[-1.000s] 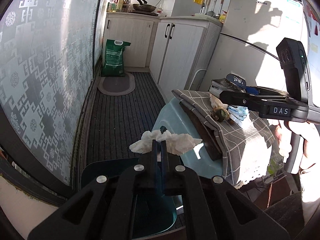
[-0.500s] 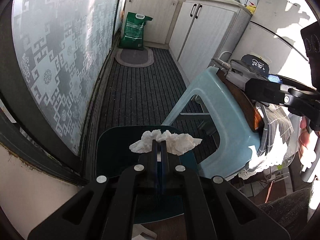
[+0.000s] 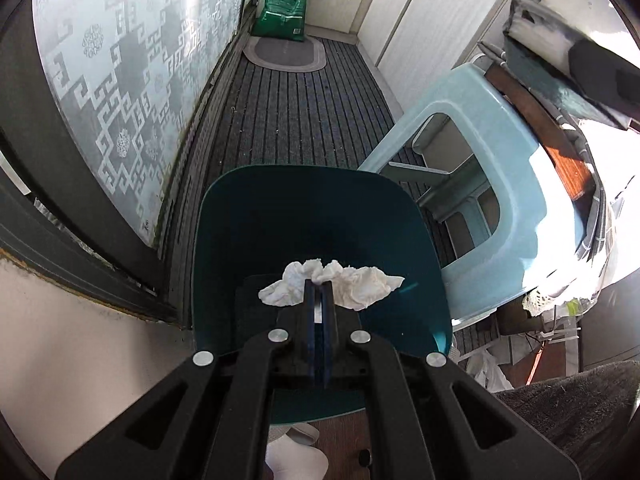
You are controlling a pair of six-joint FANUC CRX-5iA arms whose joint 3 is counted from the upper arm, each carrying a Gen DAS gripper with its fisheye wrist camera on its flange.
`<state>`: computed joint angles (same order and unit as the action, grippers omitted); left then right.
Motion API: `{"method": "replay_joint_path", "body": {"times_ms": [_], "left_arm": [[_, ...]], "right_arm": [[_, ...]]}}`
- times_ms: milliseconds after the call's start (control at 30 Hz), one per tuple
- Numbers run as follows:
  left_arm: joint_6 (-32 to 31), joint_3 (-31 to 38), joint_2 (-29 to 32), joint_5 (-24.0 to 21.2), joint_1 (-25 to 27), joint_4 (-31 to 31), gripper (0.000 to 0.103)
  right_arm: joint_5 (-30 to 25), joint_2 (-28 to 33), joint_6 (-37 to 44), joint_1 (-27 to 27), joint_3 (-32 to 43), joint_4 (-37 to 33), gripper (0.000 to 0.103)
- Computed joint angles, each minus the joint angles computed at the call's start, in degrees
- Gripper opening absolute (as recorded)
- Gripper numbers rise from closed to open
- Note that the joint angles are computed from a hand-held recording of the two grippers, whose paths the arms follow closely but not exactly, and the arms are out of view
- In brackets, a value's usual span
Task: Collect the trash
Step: 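Carry the white tissue and black pack over the teal bin with both tools, then open the left tool over the bin while the right tool drops the black pack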
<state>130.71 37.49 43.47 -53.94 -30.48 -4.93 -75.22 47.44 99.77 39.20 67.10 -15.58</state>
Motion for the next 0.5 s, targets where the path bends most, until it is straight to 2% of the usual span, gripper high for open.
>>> {"method": "replay_joint_path", "body": {"times_ms": [167,267,333,500], "left_arm": [[-2.2,0.5,1.8,-2.3,0.5,2.2,0.004],[-2.0,1.4,2.5,-3.5,0.5,1.8,0.008],[-1.7,1.2,2.5,-3.5,0.6,2.2,0.025],[-0.5,2.2,2.0,-4.4,-0.1,-1.1,0.028]], "right_arm": [[-2.7,2.5,-0.8,0.5,3.0,0.6,0.071],[-4.9,4.6,-1.8,0.4,5.7,0.3,0.071],[-6.7,6.3,-2.7,0.2,8.1,-0.3,0.071],[-7.8,7.5,-2.8,0.5,8.3,0.1,0.071]]}}
